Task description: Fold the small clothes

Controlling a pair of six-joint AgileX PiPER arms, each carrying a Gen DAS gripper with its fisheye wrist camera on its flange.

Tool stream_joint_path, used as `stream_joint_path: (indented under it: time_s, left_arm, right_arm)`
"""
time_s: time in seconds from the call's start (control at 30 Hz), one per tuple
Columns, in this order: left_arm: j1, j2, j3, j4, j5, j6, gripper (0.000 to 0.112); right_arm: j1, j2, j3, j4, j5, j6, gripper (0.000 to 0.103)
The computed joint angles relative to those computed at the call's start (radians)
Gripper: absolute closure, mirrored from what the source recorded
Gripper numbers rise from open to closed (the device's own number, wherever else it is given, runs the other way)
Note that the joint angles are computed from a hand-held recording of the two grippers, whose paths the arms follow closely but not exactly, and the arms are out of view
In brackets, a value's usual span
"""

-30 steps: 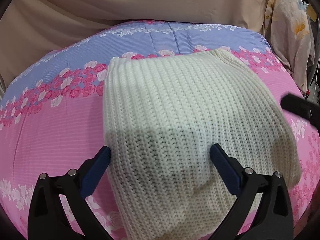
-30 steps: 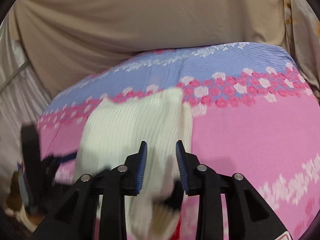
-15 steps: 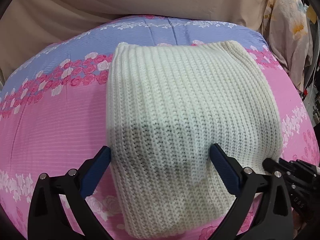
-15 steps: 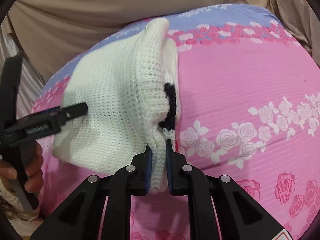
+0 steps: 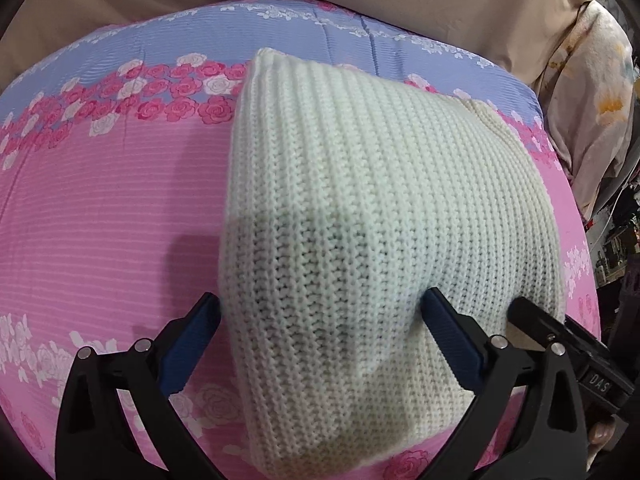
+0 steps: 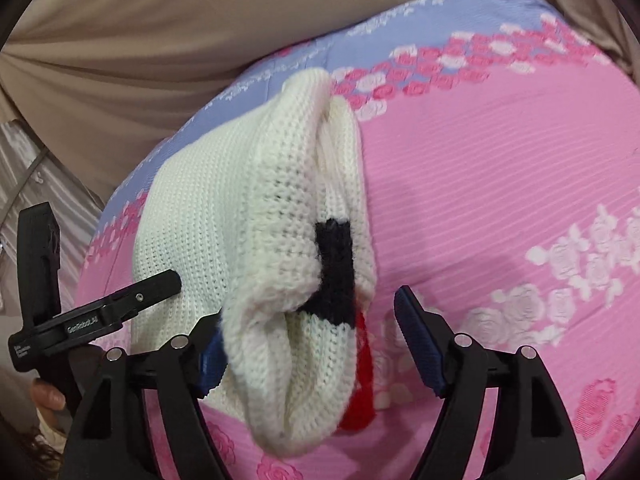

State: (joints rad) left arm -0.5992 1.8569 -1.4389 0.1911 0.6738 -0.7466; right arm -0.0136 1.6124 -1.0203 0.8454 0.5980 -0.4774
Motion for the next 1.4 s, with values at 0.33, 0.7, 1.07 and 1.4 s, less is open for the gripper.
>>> stream_joint_path:
  time_s: [0.33, 0.7, 1.07, 1.4]
  left_arm:
    - [0.039, 0.039, -0.015, -0.119, -0.058, 0.11, 0.014]
    - [-0.009, 0.054, -0.088, -0.045, -0.012, 0.122, 0.029]
    - [-0.008, 0.011, -0.036, -0.039, -0.034, 0.154, 0.036]
    - [0.09, 0.043, -0.021, -0.387, -0.101, 0.449, 0.034]
  right_arm:
    - [0.03, 0.086, -0.098, 0.011, 0.028, -0.015, 0.02]
    - [0.06, 0.134, -0.182, -0.002, 0.032, 0.034, 0.045]
    - [0.049, 0.056, -0.098, -0.004, 0.021, 0.047, 0.053]
    - [0.014, 0.121, -0.142, 0.105, 0.077, -0.01, 0.054]
